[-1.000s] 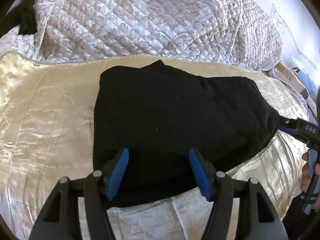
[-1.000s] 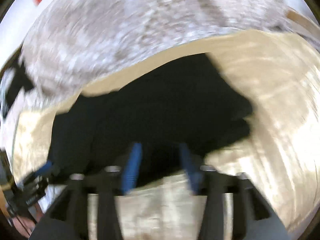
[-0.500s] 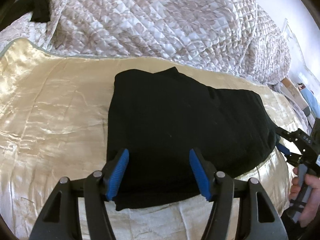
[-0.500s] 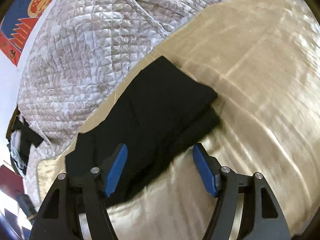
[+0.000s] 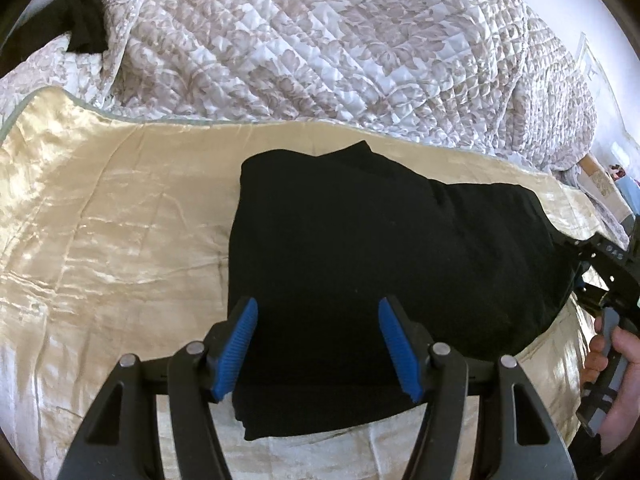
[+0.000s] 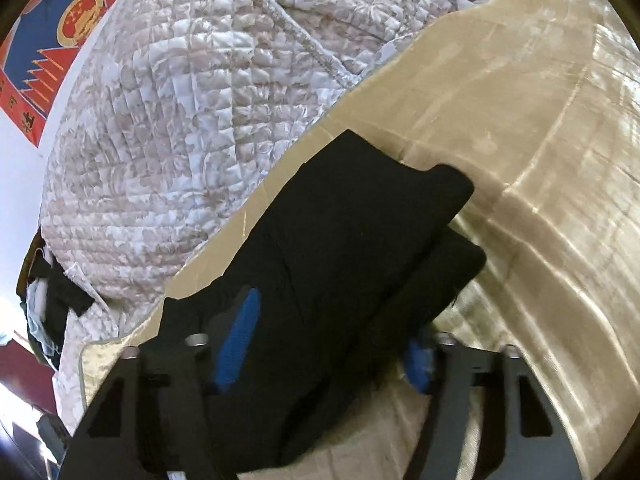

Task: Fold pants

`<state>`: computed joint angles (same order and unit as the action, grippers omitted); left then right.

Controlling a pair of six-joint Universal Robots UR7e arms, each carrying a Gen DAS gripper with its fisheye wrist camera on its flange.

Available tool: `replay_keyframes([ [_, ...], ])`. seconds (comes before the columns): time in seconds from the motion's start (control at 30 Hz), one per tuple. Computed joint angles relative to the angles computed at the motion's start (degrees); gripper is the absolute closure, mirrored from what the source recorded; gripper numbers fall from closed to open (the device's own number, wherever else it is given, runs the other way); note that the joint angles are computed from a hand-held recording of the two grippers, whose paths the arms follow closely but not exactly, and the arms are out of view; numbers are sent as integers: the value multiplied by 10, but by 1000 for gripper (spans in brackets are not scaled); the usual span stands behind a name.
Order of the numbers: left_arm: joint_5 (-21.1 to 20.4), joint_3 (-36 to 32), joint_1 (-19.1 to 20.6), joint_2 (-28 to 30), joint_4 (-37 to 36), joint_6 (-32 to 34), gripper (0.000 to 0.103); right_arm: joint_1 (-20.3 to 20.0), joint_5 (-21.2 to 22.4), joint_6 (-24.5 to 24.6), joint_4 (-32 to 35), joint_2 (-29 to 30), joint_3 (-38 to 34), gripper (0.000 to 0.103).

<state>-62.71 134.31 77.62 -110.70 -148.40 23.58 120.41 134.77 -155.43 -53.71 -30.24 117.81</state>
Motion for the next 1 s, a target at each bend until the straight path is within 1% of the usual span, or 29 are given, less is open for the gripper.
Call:
replay_keyframes([
  [0.03,-1,0,0,0,0,0,37,-3,-1,3,11,0,-4,71],
  [0.07,-1,0,0,-1,-1,1,37,-7,-4,10,23,-1,-8,76],
  [0.1,-1,0,0,-2,-2,2,37,-8,-3,12,26,0,-10,77],
  [0.27,1,-3,4,-3,-9,2,37,-2,2,8,26,0,-12,79],
  [0.37,3,-6,8,-2,-13,0,37,5,1,-4,25,-2,-13,85],
  [0.43,4,-9,10,0,-15,-1,37,16,-1,-22,24,-5,-16,88],
  [0.5,3,-15,13,1,-18,-3,37,29,-13,-43,25,-8,-22,88],
  [0.63,3,-24,21,0,-26,-7,37,63,-15,-84,58,-7,-60,88],
  [0.73,-1,-36,31,2,-26,-11,37,100,1,-145,113,7,-123,88],
  [0.8,-3,-44,39,4,-30,-11,37,122,16,-183,172,30,-182,88],
  [0.87,-6,-54,49,6,-35,-13,37,144,30,-229,272,81,-280,88],
  [0.93,-9,-64,60,9,-40,-15,37,152,28,-249,354,130,-359,88],
  [0.97,-9,-69,65,11,-43,-16,37,152,21,-257,409,164,-412,88],
  [1.0,-8,-72,69,12,-46,-19,37,151,13,-259,448,191,-451,88],
])
